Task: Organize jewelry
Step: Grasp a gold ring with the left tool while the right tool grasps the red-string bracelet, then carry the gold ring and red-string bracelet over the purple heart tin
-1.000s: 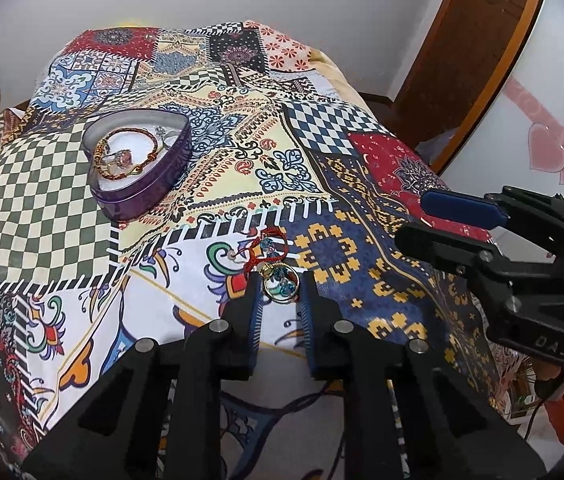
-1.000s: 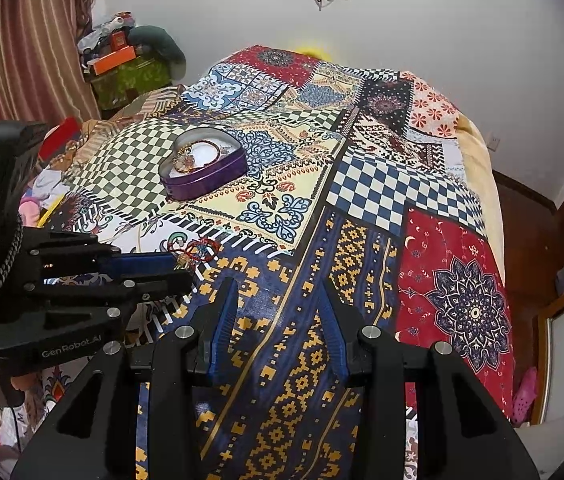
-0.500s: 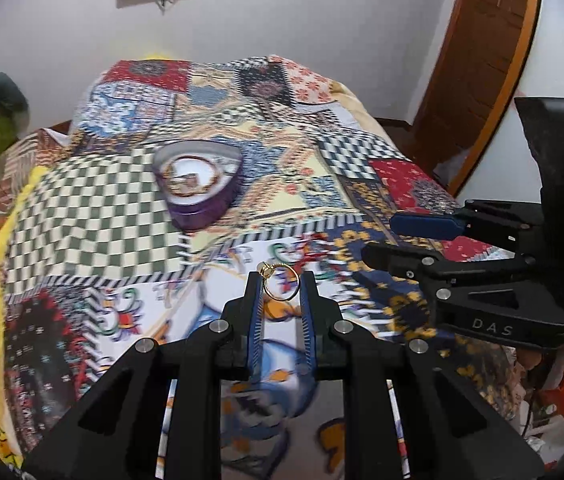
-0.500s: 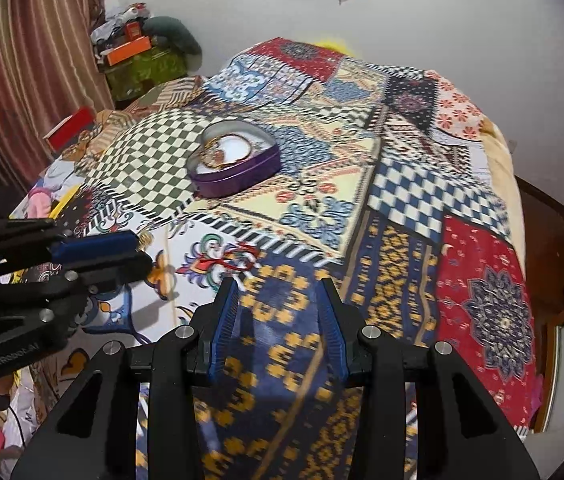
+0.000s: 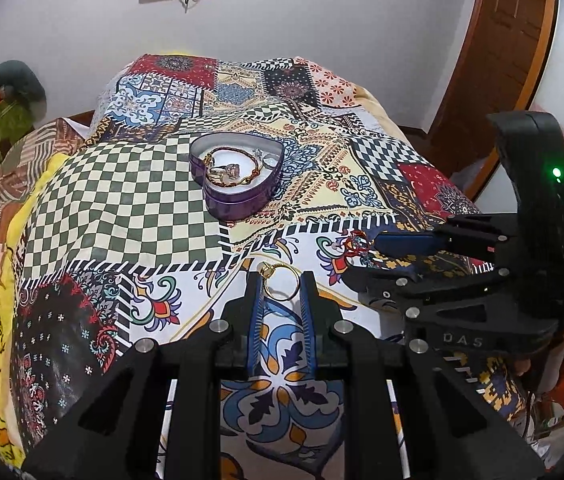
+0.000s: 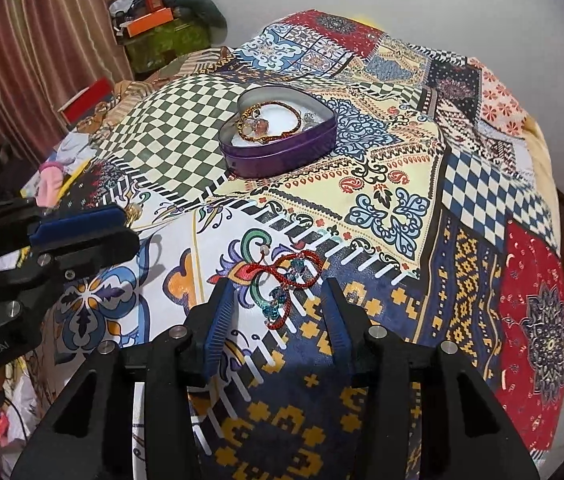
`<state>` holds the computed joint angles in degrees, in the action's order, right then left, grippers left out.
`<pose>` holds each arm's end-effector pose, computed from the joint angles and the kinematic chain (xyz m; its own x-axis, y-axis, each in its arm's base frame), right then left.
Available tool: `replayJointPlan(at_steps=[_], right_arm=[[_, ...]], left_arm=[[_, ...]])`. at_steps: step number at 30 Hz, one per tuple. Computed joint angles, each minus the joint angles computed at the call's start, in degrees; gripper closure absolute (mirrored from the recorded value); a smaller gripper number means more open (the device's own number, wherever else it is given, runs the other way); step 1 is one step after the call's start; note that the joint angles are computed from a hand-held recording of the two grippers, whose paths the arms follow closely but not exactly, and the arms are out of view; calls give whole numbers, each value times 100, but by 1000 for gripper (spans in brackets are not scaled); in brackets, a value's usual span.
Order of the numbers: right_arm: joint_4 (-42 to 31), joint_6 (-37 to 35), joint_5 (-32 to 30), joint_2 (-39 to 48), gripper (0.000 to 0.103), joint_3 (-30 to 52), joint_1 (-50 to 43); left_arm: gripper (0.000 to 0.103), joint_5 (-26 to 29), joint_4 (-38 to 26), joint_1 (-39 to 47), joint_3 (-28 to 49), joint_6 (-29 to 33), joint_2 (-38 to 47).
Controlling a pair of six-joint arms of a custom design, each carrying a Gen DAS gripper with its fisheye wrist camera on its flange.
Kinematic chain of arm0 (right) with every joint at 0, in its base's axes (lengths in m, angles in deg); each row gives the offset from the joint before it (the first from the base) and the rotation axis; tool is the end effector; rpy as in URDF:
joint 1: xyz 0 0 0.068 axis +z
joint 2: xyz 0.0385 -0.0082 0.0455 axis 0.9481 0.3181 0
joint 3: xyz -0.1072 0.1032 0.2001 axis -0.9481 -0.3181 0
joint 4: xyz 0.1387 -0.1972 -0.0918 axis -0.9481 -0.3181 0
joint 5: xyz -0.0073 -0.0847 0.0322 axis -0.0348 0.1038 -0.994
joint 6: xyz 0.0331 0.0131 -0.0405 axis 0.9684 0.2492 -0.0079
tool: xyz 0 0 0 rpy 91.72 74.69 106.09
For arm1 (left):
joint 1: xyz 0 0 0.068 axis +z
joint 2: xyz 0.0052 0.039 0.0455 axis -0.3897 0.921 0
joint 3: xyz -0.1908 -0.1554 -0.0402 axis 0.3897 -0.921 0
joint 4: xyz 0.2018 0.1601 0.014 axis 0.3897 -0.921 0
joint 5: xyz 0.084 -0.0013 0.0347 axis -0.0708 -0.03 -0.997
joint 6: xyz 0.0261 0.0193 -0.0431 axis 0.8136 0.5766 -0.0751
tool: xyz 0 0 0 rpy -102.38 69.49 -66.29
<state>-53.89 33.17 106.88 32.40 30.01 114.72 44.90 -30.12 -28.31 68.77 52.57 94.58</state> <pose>0.2217 0.1911 0.1566 -0.8277 0.0821 -0.5551 0.0494 0.9961 0.0737 0.2767 -0.0453 0.1664 -0.5572 0.4955 -0.6663 0.7459 0.6514 -0.1394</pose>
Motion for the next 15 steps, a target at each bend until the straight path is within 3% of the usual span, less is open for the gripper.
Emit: replayJointPlan(at_steps=[3, 8, 15], right_arm=[[104, 13, -102, -46, 66, -68, -85], [44, 88, -63, 34, 91, 19, -127], [-103, 144, -6, 112, 96, 183, -155]], left_arm=[[86, 21, -7, 20, -31, -6, -53], [86, 61, -90, 61, -50, 4, -201], [86, 69, -166, 131, -59, -34, -388]])
